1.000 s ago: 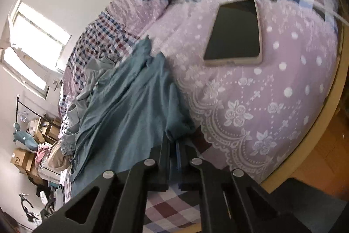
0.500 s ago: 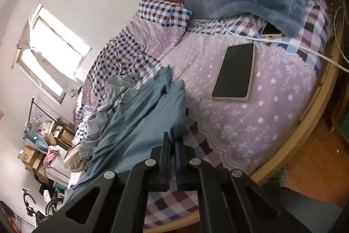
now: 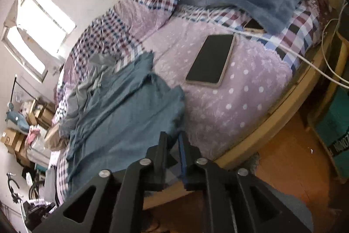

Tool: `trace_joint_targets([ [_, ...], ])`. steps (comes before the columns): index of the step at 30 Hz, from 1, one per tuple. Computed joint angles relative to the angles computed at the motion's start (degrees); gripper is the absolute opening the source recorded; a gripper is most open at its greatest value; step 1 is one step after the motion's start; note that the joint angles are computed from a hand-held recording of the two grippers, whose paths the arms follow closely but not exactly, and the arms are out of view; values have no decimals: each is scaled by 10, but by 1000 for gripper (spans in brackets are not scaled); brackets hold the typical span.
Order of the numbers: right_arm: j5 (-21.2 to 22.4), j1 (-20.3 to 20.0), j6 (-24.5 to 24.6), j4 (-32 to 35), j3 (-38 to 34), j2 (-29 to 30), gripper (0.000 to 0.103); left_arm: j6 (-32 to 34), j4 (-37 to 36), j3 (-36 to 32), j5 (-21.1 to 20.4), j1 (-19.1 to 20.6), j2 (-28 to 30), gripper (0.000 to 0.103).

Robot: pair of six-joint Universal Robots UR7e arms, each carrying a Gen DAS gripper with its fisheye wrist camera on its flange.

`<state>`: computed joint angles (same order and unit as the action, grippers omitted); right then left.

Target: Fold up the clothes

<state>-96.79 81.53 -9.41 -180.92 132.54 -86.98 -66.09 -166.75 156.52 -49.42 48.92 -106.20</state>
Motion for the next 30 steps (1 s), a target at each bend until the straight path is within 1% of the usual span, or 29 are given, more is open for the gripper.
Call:
trace_joint_targets([
  [1, 4, -2, 1, -9, 1, 1, 28, -3, 12, -1, 11, -4, -9, 22],
  [2, 12, -6, 3, -12, 1, 1, 33, 3, 1, 2, 16, -5, -15, 35],
  [3, 19, -9, 5, -15, 1, 1, 35, 10, -12, 4, 20, -6, -19, 38],
  [4, 26, -11, 8, -17, 0, 3, 37, 20, -28, 7, 19, -4, -22, 48],
  [5, 31, -12, 10, -14, -3, 6, 38, 36, -49, 5, 9, 2, -20, 56],
  [7, 43, -14, 13, -10, -9, 13, 39, 66, -89, -4, -17, 18, 0, 61],
  [9, 58, -15, 13, -6, -18, 23, 40, 98, -131, -19, -64, 50, 36, 63],
  [10, 63, -15, 13, -8, -20, 28, 41, 112, -148, -28, -90, 68, 54, 66],
  [12, 77, -18, 15, -8, -27, 39, 42, 138, -172, -47, -142, 101, 87, 67],
  [13, 85, -21, 17, -7, -31, 45, 42, 149, -176, -60, -161, 117, 104, 67],
  [14, 92, -22, 19, -7, -34, 51, 42, 158, -178, -73, -166, 130, 121, 67],
  [18, 107, -30, 32, -1, -48, 69, 42, 186, -201, -110, -168, 164, 176, 67],
  [20, 115, -34, 42, 0, -55, 78, 42, 195, -203, -123, -162, 175, 192, 67],
  [24, 131, -38, 59, -2, -69, 93, 42, 205, -192, -152, -164, 203, 217, 66],
  [27, 119, -29, 60, -6, -83, 111, 42, 221, -196, -169, -181, 222, 235, 66],
  [30, 112, -24, 65, -6, -98, 127, 42, 236, -195, -181, -199, 235, 246, 56],
])
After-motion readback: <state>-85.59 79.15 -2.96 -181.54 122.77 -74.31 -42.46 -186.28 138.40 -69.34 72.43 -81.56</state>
